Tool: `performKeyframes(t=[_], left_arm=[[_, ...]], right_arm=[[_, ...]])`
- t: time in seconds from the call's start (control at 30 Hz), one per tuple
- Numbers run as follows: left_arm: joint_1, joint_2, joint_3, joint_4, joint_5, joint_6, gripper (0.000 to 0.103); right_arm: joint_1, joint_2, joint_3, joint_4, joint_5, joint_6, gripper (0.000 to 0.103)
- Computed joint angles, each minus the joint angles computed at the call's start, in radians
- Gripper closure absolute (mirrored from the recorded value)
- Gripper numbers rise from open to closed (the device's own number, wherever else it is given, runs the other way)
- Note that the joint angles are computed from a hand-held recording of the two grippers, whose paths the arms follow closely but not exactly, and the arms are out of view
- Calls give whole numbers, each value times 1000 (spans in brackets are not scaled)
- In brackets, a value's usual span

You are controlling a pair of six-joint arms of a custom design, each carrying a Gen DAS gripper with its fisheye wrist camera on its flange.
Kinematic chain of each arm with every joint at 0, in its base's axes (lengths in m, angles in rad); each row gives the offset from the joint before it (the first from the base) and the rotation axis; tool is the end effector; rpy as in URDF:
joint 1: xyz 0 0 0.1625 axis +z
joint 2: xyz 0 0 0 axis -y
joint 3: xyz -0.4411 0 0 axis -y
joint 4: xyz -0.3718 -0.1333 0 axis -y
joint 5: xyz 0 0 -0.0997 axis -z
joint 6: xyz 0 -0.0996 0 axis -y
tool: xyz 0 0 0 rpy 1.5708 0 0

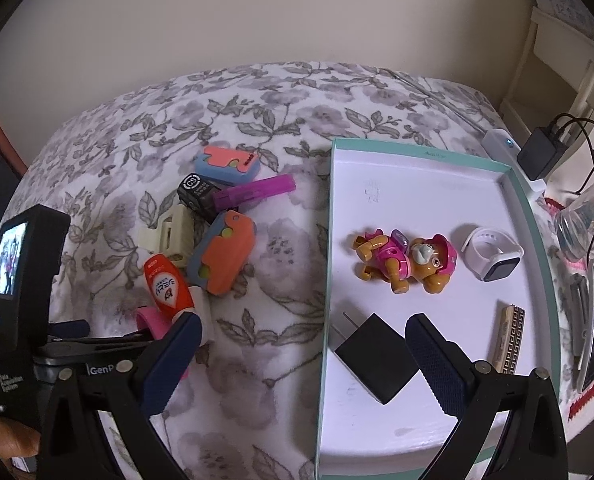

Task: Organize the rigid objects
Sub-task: 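Grasp the orange LION tube with the right gripper while the left gripper grasps the pink watch band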

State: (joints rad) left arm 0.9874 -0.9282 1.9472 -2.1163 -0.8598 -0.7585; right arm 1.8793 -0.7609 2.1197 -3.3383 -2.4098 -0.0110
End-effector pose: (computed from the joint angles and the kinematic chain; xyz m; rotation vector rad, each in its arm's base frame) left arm -0.1174 -0.5379 0.0864 0.0041 2.3128 -0.0964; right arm 0.2130 -0.4733 0.0817 0.1558 -2.3023 0.6228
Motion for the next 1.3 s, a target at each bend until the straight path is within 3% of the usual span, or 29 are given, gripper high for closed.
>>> performKeyframes(t=[0.37, 0.67, 0.73, 0.93, 1.03, 1.1, 1.3], left_arm=[[-9, -18, -34, 243, 160, -183, 1], [28, -59, -41, 327, 215, -249, 2], [36, -67, -42, 330, 223, -254, 8], [67, -106, -13, 174, 164, -123, 32], [57, -103, 0, 117, 133, -80, 54], [59, -97, -5, 83, 115, -42, 70], [48, -72, -6, 43, 111, -7, 88]], right_arm=[[16, 29, -43, 39, 51, -3, 2], [33, 91, -113, 123, 72, 2, 22], [35, 105, -126, 134, 73, -1, 31], [41, 138, -161, 176, 80, -4, 53], [40, 148, -170, 192, 79, -1, 61], [39, 154, -176, 195, 74, 1, 65], [32, 150, -175, 202, 80, 18, 69]])
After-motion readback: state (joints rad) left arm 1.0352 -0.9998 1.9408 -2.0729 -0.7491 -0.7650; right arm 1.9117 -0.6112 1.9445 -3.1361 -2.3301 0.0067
